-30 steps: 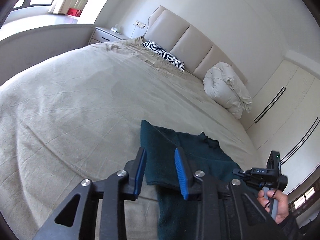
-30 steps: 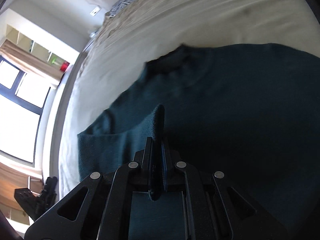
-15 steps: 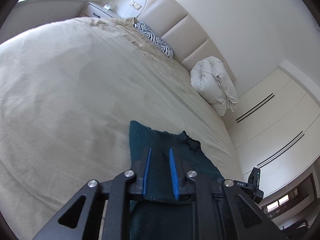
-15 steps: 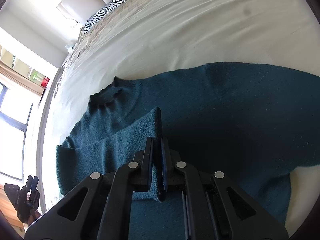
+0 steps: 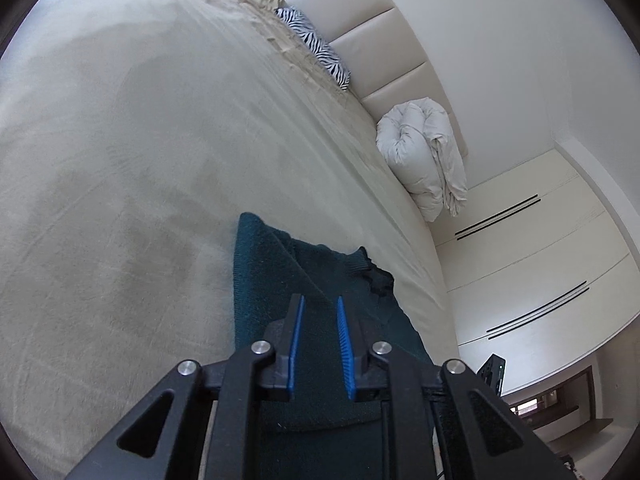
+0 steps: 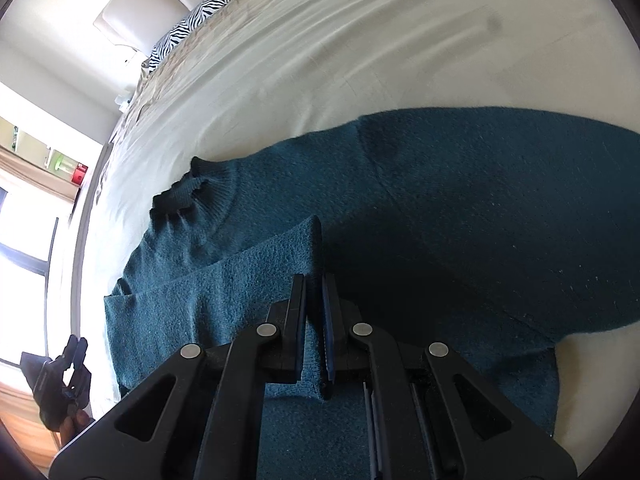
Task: Fold small clothes
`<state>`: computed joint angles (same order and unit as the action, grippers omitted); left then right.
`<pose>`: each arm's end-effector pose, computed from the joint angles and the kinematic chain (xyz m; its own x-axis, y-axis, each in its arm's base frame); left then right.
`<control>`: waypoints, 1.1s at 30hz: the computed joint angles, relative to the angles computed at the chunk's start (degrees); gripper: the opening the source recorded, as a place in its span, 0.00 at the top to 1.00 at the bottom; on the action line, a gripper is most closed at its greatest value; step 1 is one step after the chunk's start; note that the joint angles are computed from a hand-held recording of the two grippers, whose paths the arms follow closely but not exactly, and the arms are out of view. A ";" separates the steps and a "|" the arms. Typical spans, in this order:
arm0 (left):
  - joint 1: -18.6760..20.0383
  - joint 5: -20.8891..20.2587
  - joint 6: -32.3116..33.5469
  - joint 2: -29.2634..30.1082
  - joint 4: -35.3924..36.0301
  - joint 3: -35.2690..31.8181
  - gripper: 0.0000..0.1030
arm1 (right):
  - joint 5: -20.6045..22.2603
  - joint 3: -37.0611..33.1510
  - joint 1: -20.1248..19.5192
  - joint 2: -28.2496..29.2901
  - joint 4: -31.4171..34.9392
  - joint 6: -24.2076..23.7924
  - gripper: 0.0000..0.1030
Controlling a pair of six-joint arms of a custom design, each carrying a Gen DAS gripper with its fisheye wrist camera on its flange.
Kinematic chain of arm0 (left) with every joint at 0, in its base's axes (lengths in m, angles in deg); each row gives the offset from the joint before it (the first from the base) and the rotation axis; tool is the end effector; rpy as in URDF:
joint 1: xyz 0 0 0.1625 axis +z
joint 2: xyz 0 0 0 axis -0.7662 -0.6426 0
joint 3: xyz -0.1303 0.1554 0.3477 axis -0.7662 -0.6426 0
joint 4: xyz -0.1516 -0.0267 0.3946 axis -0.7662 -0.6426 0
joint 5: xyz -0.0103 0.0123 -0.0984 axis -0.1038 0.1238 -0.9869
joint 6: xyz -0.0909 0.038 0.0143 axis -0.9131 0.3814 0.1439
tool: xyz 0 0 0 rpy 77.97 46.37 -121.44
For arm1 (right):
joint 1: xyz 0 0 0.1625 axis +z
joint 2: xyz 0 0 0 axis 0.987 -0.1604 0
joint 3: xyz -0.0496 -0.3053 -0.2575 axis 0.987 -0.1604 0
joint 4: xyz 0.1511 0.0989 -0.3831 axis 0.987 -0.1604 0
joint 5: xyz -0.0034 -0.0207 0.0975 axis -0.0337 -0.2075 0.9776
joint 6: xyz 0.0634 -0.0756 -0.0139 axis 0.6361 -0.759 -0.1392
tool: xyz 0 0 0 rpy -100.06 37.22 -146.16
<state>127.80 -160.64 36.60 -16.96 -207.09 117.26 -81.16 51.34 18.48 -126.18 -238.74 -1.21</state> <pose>-0.0097 -0.6118 0.3631 -0.9710 0.1716 0.1664 0.0865 0.9013 -0.4244 0.1576 -0.4728 0.3267 -0.8420 0.5122 0.1694 0.2799 0.6832 -0.6744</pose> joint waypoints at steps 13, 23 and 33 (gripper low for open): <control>3.13 -1.35 1.93 9.14 6.74 -9.50 0.83 | 7.74 4.75 -4.72 -5.27 -3.94 0.03 0.94; 4.63 -5.43 4.29 10.82 11.33 -12.42 0.83 | 20.43 4.50 -2.17 -2.82 -10.95 -6.16 0.87; 4.93 -6.41 8.15 3.17 12.73 -4.77 0.77 | 25.67 7.26 -6.30 1.98 -14.45 -3.16 0.88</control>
